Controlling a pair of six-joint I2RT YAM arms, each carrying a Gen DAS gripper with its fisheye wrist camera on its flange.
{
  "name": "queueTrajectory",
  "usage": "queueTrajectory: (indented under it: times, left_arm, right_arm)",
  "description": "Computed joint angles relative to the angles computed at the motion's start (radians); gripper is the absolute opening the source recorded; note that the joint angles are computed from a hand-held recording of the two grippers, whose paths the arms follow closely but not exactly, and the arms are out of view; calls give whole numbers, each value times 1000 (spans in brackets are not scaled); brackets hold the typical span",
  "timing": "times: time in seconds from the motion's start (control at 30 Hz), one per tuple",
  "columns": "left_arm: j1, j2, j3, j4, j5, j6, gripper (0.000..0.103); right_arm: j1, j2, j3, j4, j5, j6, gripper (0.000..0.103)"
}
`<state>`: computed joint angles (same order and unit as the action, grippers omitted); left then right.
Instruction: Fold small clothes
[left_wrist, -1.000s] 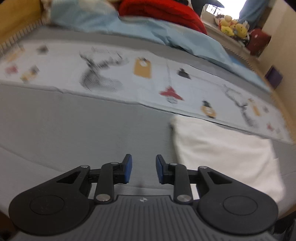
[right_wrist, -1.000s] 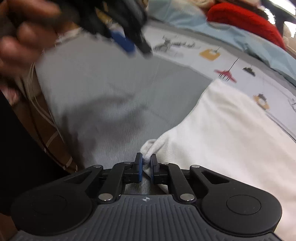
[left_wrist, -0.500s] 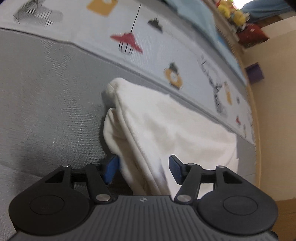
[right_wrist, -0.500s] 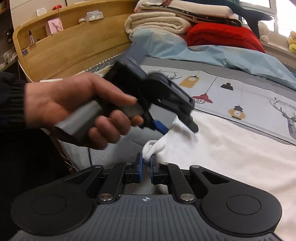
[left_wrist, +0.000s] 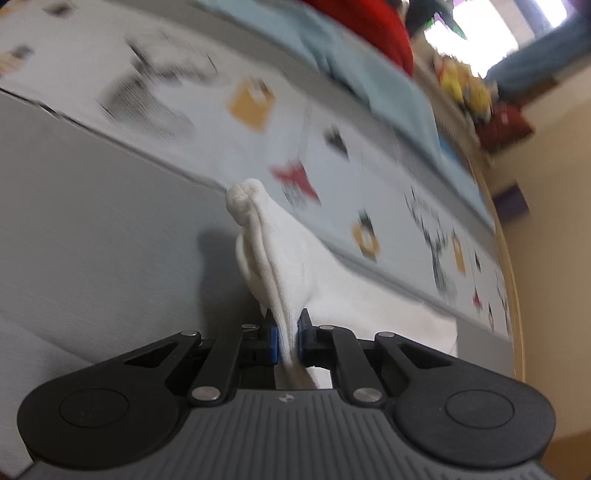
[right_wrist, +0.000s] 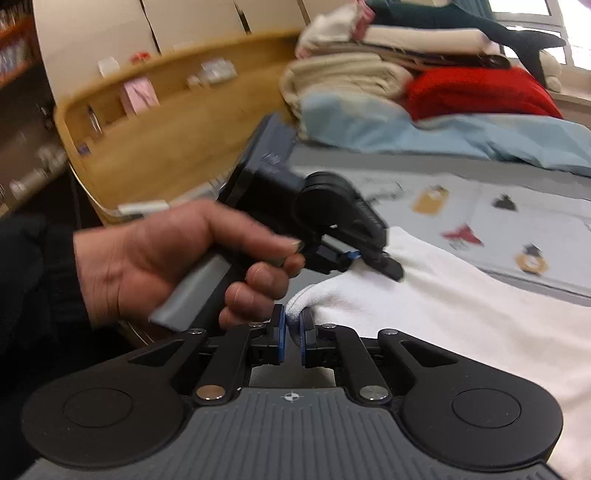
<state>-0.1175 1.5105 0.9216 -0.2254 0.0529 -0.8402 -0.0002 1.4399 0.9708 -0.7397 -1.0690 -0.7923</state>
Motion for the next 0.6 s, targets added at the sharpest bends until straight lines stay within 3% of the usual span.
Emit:
queueTrajectory:
  times: [0.13, 0.33, 0.4, 0.6]
  left_arm:
    - [-19, -71, 10, -90, -93, 12, 9]
    - [-146, 53, 207, -149, -182, 36, 9]
    - [-212, 146, 327, -156, -207, 43, 9]
    - [-390, 456, 726, -174, -235, 66, 10]
  right_arm:
    - [-27, 2, 1, 33, -11, 67, 6]
    - [-190, 80, 73, -20, 8, 35, 6]
    - [-263, 103, 93, -9, 10, 24, 6]
    - [-498, 157, 122, 186, 67, 139, 6]
